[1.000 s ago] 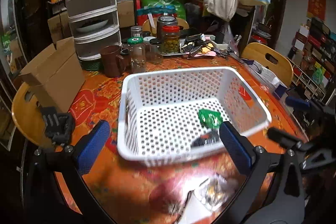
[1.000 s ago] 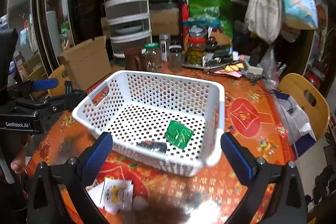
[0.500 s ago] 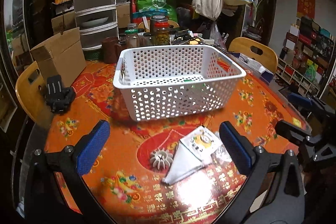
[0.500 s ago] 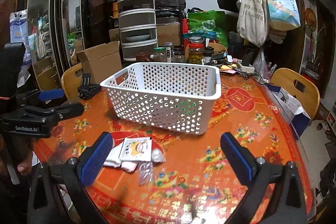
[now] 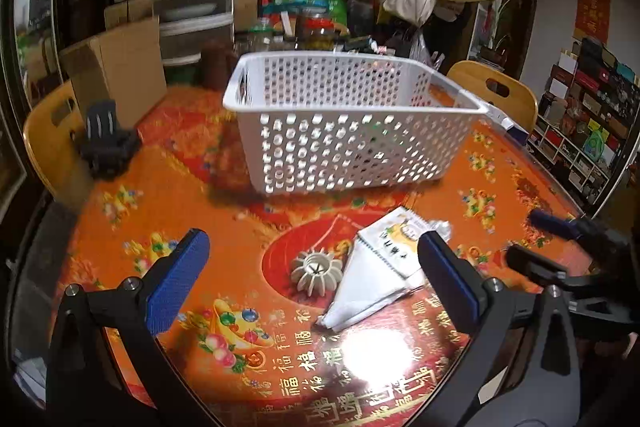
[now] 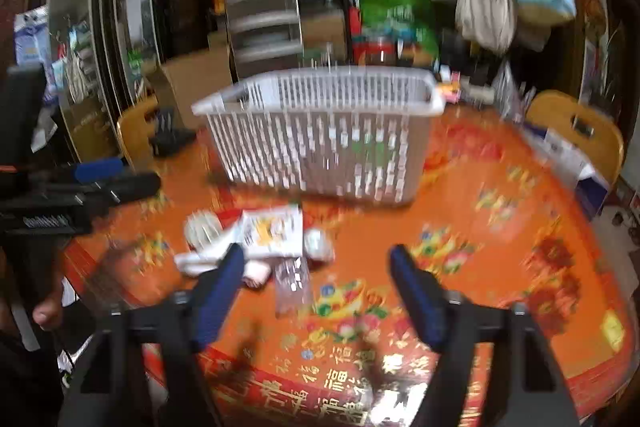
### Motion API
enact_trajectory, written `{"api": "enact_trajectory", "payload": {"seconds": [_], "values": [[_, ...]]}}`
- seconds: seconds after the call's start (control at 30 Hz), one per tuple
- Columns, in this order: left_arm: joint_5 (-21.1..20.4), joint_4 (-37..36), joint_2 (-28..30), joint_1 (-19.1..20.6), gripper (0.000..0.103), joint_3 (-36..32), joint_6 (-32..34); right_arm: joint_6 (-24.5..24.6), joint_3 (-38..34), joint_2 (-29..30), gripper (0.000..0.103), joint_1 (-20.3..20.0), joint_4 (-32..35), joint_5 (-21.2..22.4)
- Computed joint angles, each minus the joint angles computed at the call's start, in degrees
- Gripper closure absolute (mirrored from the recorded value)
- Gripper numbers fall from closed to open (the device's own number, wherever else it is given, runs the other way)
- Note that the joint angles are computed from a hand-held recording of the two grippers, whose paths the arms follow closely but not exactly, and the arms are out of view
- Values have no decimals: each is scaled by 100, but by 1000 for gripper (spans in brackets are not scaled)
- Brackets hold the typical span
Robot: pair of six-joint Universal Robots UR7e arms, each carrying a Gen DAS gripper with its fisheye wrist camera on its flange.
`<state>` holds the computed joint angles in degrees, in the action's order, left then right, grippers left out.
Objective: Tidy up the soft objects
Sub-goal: 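Withdraw both open tools from the basket back toward the remaining items, then grasp the white ribbed plastic piece with the left tool while the right tool grasps the clear plastic bag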
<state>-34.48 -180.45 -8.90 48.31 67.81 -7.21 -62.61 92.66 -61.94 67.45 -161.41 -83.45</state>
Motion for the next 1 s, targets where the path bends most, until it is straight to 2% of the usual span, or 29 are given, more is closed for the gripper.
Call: {"api": "enact_trajectory", "payload": {"seconds": [0.07, 0.37, 0.57, 0.77, 1.0], "values": [[-13, 94, 56, 92, 1, -88, -67, 24, -168, 189, 54, 10, 237, -223], [-212, 868, 329, 446, 21, -595, -363, -119, -356, 521, 54, 22, 556, -463], [-238, 1168, 515, 553, 27, -919, -329, -193, -391, 625, 54, 51, 585, -632], [-315, 1165, 572, 608, 27, -994, -302, -286, -398, 660, 56, 30, 510, -571], [-185, 1291, 769, 596, 31, -1254, -69, -463, -318, 649, 61, 12, 372, -542]]}}
